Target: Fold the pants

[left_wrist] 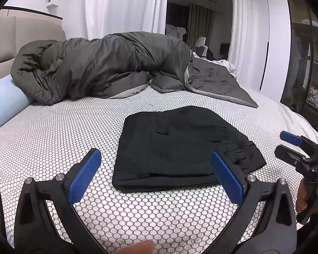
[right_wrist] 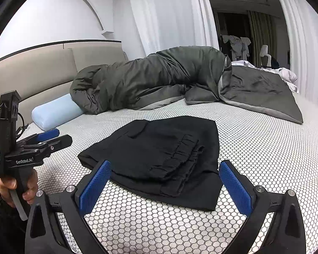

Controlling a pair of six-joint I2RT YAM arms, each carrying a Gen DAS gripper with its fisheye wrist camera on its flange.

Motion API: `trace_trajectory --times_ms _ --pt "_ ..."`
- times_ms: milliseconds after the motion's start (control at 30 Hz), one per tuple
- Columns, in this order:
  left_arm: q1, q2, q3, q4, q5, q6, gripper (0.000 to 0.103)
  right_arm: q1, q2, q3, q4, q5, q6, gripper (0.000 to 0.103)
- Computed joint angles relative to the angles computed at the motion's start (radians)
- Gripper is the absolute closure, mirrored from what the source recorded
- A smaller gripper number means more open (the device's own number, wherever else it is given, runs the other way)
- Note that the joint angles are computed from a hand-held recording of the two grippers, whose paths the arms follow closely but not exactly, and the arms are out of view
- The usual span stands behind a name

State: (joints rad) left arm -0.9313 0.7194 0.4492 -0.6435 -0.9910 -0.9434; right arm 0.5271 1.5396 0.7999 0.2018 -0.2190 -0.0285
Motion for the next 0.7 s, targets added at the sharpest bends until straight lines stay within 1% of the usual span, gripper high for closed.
trace_trajectory --times_ms 67,133,233,700 --pt "0.016 -0.004 -0.012 0.019 0.012 0.015 0.000 0.002 0.012 0.005 0.001 0.004 0.001 0.000" --pt "0.050 -0.002 -0.020 0.057 0.041 0.061 0.000 0.005 0.040 0.024 0.001 0.014 0.003 0.000" --pt "0.051 0.007 -0.024 0.067 0.040 0.070 0.000 0.006 0.066 0.047 -0.005 0.014 0.008 0.000" --pt "0.045 0.029 -0.021 0.075 0.040 0.075 0.000 0.020 0.051 0.032 0.003 0.023 0.002 0.000"
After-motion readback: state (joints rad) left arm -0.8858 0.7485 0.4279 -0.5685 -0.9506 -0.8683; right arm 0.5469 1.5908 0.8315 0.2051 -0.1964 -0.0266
